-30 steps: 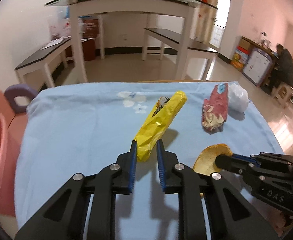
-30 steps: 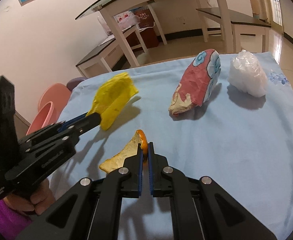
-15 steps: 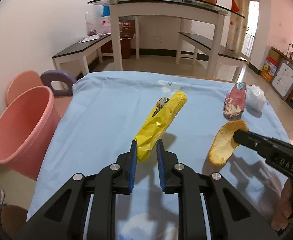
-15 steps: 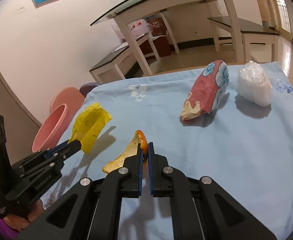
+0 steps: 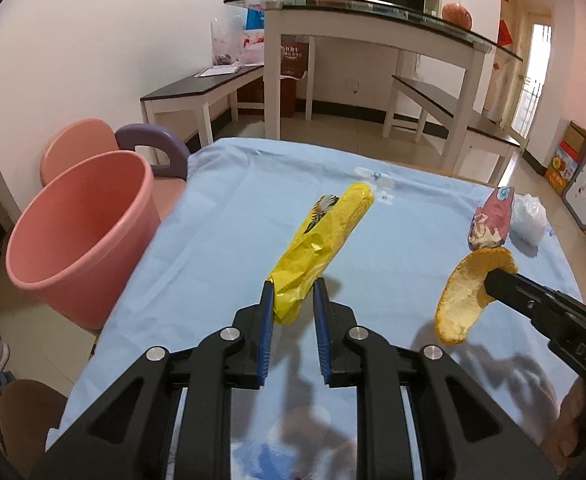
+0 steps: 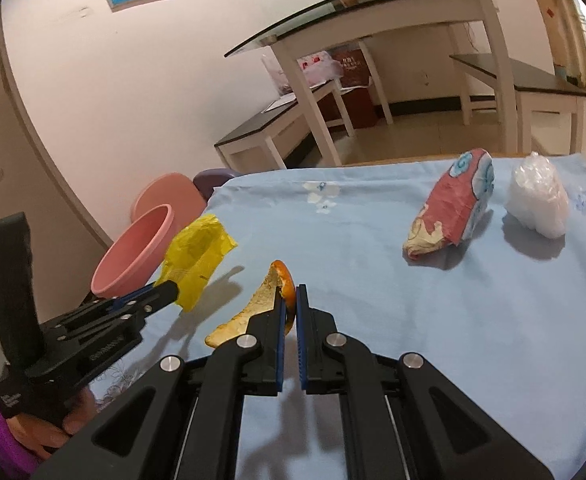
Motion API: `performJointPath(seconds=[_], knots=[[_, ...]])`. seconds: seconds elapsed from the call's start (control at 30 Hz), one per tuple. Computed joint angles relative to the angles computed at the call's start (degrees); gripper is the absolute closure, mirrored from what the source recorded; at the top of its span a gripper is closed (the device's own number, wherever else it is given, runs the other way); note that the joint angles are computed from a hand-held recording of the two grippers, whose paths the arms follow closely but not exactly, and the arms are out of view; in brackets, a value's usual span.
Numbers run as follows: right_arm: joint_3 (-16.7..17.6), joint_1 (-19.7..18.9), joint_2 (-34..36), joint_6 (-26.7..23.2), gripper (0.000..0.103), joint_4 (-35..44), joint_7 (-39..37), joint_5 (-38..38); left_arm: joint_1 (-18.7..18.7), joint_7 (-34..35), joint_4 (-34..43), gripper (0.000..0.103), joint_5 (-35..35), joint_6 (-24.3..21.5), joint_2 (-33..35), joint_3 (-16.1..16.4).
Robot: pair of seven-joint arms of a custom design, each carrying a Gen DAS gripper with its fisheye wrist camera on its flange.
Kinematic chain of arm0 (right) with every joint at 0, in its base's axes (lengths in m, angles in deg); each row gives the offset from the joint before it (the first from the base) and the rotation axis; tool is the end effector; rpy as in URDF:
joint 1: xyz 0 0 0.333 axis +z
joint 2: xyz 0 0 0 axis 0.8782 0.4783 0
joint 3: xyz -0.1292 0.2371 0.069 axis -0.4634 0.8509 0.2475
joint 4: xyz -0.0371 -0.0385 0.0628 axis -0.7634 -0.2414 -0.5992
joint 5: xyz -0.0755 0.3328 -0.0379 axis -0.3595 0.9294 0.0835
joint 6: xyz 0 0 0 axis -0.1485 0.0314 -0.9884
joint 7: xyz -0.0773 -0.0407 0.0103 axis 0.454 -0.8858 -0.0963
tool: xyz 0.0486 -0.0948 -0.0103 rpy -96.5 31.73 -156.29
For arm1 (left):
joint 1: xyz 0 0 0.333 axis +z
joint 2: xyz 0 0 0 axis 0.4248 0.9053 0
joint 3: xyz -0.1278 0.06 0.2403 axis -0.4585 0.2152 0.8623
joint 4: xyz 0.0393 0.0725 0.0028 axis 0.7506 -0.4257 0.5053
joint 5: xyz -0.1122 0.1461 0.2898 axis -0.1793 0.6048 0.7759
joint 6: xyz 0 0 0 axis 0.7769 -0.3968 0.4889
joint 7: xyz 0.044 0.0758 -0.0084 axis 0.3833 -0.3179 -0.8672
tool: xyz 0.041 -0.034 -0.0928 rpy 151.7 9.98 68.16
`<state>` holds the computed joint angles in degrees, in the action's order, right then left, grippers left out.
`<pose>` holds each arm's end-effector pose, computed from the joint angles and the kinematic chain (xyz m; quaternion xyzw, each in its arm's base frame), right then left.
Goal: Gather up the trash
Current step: 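Carry the yellow bag and orange peel over the pink bucket and release both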
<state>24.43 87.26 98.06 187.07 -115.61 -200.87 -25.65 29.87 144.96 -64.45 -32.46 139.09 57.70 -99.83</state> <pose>0.5661 0.2245 0.3897 -0.5080 0.7271 -0.1900 0.4208 0.6620 -0.0533 0.4224 -0.4880 0.7804 -0.3370 0.1981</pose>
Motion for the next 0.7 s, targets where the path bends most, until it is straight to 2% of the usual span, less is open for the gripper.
performJointPath(seconds=[0.07, 0.17, 0.33, 0.5, 0.7], knots=[[1.74, -0.9, 0.01, -1.54, 0.099, -0.23, -3.5, 2.83, 1.02, 1.27, -0.34, 0.084, -1.3, 0.45, -0.34, -0.79], [-0.09, 1.29, -0.4, -2.96, 0.099, 0.04, -0.92, 0.58, 2.72, 2.81, 0.18, 0.084, -3.97, -0.19, -0.53, -1.78], [3.91, 0.03, -2.15, -8.4, 0.098, -0.4, -3.62, 2.92, 5.41, 8.14, -0.36, 0.084, -9.84, 0.88, -1.47, -3.35], [7.63, -0.54, -1.92, -12.87, 0.098, 2.19, -9.66, 8.13, 7.6, 12.02, 1.12, 0.084, -15.15, -0.53, -1.08, -3.65], [10.21, 0.76, 2.9, -18.6, 0.099, 11.48, -21.88, 17.16, 8.65, 12.67, 4.04, 0.084, -17.71, -2.95, 0.2, -2.1]])
